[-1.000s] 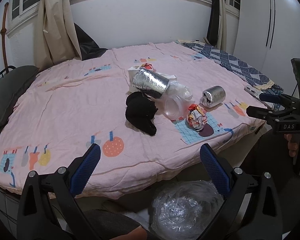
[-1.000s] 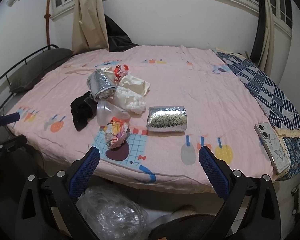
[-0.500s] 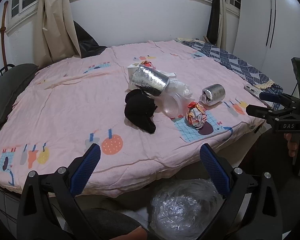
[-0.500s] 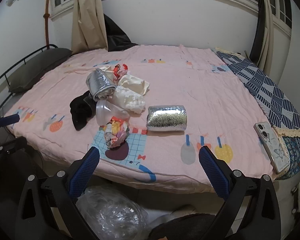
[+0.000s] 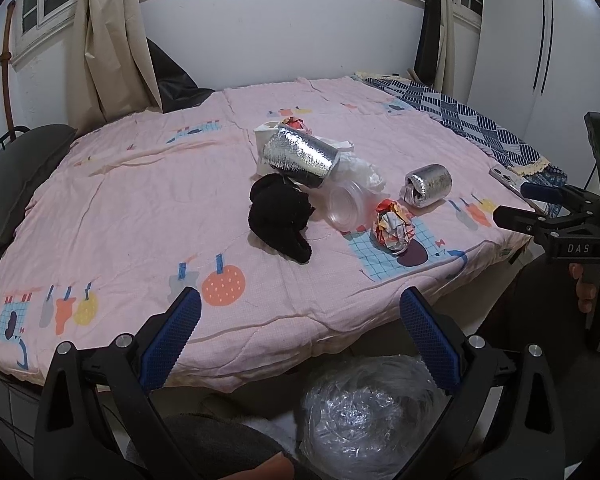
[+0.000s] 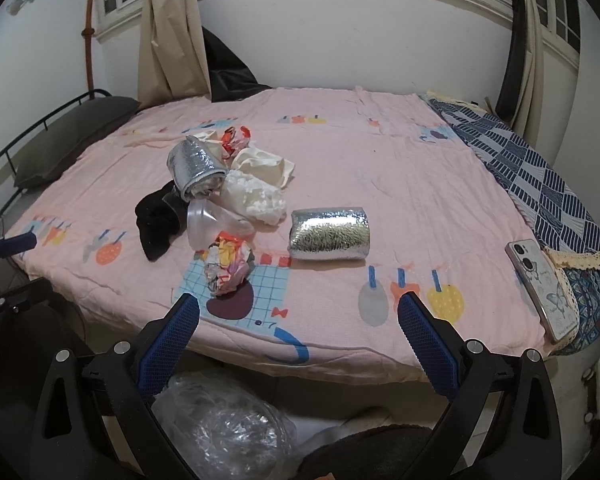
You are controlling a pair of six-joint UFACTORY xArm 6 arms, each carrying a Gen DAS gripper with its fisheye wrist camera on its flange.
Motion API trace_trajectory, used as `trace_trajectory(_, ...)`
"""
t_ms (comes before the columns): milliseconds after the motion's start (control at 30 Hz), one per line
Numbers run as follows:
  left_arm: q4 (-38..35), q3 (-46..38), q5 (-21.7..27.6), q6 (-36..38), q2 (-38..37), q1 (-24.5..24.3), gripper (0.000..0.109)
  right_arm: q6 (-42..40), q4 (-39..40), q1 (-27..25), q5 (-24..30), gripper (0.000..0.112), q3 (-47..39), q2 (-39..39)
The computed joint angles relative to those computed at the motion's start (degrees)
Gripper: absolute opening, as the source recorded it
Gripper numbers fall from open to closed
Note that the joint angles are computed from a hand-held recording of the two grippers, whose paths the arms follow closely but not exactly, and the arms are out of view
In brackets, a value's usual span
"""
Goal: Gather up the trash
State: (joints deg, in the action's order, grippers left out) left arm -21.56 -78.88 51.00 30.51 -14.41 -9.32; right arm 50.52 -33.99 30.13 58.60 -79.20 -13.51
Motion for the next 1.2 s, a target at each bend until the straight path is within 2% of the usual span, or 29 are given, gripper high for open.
trace_trajectory(433,0.47,-0.42,1.58,-0.56,0.39,-0.05,0.097,0.58,-0.44,0.33,2.09,0.096,-1.35,1.05)
trace_trajectory(567,1.50,-0.39,2.35,-1.15,0.51,-0.67,0.097,2.47,-0.84,0.33,5.79,0.096,-3.75,3.29)
trace_trajectory(733,1.95,-1.79,5.14,-2.50,2.06,-1.32,0.097,5.75,2.64,-2.58,1.11,0.095,-1.36,2.78)
trace_trajectory(967,1.14,-4.58,4.90,-8.10,6.42,-1.63,0.097,6.79,5.62,-6.14,-3.69,0.096,-1.13,4.36)
trace_trajectory(1133,-4.26,-8.43,5.97,-9.15,11.20,-0.34,0.097,6.91,5.27,-7.81,-3.82,0.095,-3.18,6.80)
trace_trajectory(1200,-6.40,-10.70,6.53,-8.72,13.52,0.21,0.097,5.91,7.27,-9.14,-5.61,0.096,-3.46,7.67)
